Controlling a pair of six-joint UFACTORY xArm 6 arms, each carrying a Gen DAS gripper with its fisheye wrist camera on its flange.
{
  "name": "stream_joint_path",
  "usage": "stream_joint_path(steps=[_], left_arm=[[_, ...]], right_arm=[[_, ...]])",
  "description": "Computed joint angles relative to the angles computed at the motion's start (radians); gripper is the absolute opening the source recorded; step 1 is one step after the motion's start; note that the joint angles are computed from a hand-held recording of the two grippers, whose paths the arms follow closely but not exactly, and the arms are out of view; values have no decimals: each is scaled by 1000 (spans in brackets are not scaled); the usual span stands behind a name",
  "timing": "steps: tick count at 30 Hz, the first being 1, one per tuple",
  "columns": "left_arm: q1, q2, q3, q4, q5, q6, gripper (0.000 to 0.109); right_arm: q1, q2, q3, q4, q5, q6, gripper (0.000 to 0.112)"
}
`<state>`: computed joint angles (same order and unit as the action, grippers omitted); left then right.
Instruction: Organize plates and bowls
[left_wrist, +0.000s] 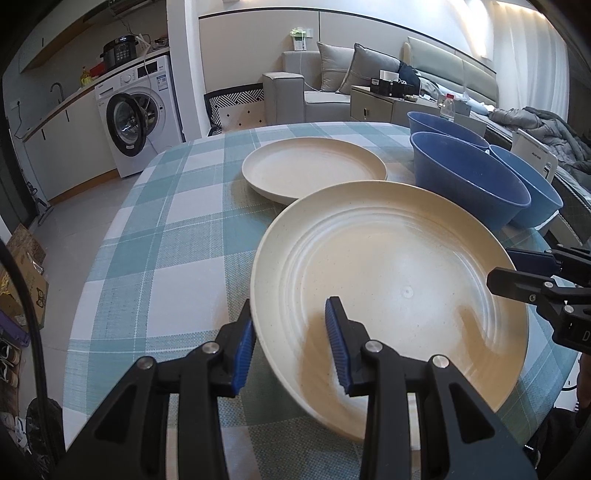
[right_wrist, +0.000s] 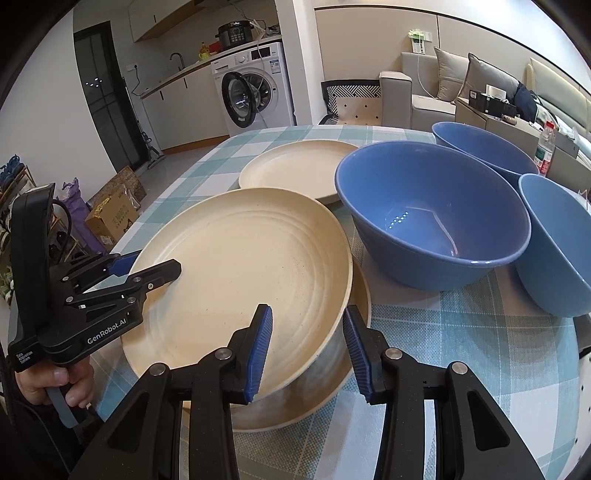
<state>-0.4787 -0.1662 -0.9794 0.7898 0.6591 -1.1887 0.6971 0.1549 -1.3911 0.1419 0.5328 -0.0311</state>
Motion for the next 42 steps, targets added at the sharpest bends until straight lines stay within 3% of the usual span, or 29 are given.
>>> stream_joint_path(steps=[27,42], left_arm=[[-31,61,-47,-10,45,55,37],[-39,77,-61,-10,61,76,43]], right_arm=[[0,-17,42,-129,-3,106,41],[-7,-4,34,-107,5,99,43]])
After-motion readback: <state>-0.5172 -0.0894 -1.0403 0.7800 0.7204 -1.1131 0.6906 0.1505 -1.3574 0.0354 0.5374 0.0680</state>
